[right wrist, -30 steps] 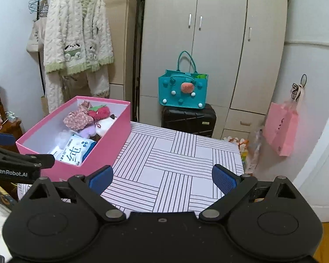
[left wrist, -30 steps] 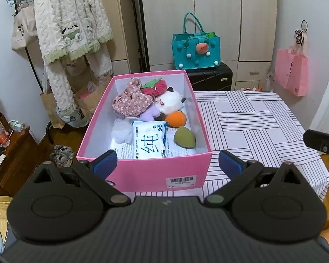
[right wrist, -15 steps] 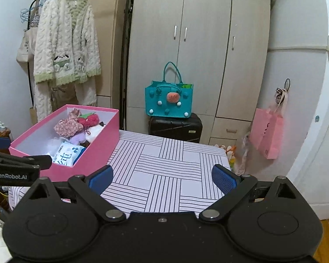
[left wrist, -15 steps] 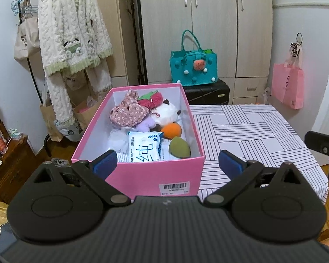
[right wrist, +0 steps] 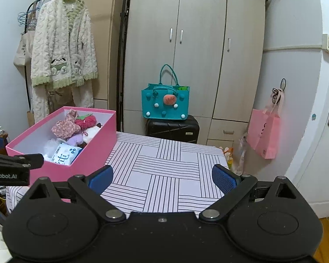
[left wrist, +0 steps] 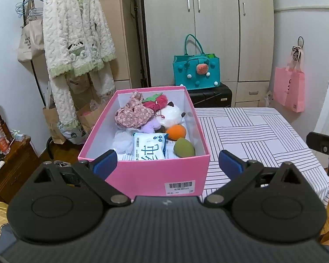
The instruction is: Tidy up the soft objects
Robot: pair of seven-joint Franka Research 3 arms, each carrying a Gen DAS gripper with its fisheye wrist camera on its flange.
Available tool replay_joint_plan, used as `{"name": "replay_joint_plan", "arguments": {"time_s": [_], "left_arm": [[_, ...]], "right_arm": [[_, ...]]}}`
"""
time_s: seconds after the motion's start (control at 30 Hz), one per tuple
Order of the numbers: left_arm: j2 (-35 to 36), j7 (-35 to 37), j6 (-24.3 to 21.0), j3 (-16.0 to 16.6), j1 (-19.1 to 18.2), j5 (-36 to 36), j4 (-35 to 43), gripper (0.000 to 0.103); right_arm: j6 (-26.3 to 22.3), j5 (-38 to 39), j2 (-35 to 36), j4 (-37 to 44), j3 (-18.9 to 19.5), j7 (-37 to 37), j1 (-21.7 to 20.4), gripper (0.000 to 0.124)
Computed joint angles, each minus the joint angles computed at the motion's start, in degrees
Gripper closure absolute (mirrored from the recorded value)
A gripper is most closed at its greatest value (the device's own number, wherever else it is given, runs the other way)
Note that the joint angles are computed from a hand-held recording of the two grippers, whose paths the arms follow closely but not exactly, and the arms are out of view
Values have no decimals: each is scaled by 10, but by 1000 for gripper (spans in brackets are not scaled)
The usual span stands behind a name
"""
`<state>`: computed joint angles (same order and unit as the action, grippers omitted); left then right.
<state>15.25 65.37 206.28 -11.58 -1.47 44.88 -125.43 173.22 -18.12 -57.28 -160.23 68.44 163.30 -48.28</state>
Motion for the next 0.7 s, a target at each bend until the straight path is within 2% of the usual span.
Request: {"name": "replay_joint_plan", "arguments": {"time_s": [0.1, 0.23, 0.37, 0.4, 0.5, 0.63, 0.7], "left_arm": [[5, -17, -6, -8, 11, 22, 9, 3], [6, -15, -16, -7, 7, 20, 12, 3], [7, -37, -22, -20, 23, 50, 17, 3], [6, -35, -22, -18, 20, 47, 16, 3], [-4, 29, -17, 15, -23, -28, -3, 3], [-4, 24, -22, -1, -7, -17, -1, 1], [-5, 32, -22, 2, -10, -26, -3, 1]], "right_arm": [[3, 1, 0, -1, 2, 3, -2, 25], [-6, 1, -1, 3, 9, 9, -7, 25], [-13, 0, 7, 6, 9, 13, -6, 25], [-13, -1, 7, 6, 9, 15, -6, 25], [-17, -5, 3, 7, 10, 19, -5, 25], [-27, -10, 4, 9, 9, 22, -1, 25], [-31, -14, 7, 12, 8, 24, -1, 25]]}}
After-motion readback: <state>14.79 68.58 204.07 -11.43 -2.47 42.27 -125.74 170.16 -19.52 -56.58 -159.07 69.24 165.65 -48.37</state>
